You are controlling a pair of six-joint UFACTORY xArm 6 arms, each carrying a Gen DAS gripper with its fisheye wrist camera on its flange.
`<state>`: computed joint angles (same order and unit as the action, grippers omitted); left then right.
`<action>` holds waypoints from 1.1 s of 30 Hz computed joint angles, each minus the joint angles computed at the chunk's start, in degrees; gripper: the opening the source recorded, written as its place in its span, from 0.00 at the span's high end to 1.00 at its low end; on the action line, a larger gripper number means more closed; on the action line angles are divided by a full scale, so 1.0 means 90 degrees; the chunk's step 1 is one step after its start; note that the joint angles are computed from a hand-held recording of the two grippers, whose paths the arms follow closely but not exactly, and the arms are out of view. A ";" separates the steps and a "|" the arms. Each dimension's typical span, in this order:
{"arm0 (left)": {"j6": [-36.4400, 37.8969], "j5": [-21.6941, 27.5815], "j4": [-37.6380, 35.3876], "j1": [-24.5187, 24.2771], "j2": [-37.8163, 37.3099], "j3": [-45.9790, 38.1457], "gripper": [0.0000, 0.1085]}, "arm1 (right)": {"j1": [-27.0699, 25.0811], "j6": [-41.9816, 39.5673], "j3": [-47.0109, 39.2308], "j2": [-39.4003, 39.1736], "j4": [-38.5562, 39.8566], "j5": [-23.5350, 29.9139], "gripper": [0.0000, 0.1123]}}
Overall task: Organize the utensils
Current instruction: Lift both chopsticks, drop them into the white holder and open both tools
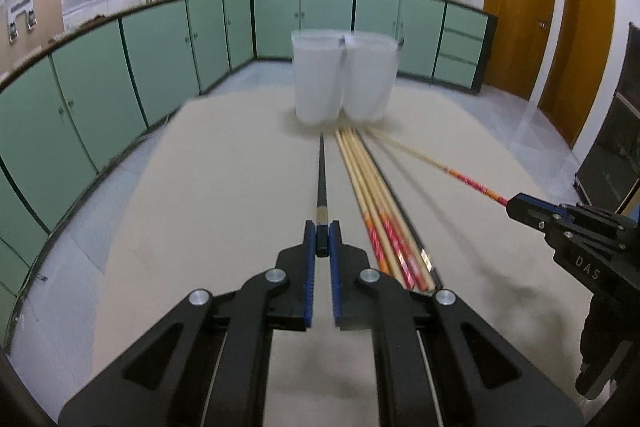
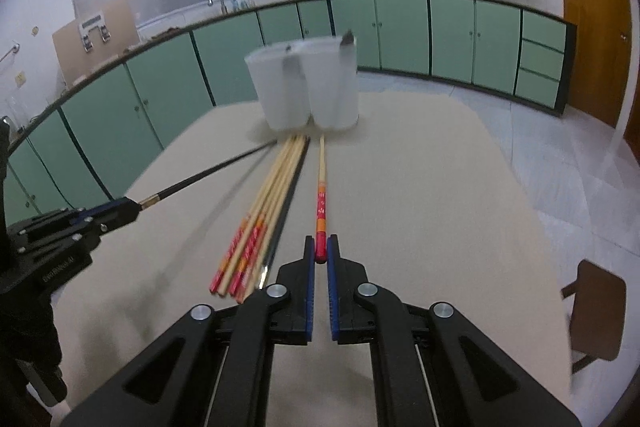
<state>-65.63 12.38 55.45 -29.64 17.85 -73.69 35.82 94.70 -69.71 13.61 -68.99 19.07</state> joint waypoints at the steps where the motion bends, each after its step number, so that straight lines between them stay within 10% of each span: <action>1: -0.0135 -0.0012 0.0173 0.0019 -0.0069 -0.0024 0.95 | -0.0007 0.0042 -0.0010 -0.0068 -0.0096 0.0042 0.95; 10: -0.0415 -0.0270 0.0866 0.0186 -0.0131 -0.0713 0.95 | -0.0205 -0.0050 -0.0332 -0.0425 -0.0410 -0.0036 0.95; 33: 0.3517 -0.0711 -0.2575 0.0220 0.0996 -0.3027 0.95 | -0.0650 -0.5079 -0.2748 0.0406 0.3349 -0.0430 0.95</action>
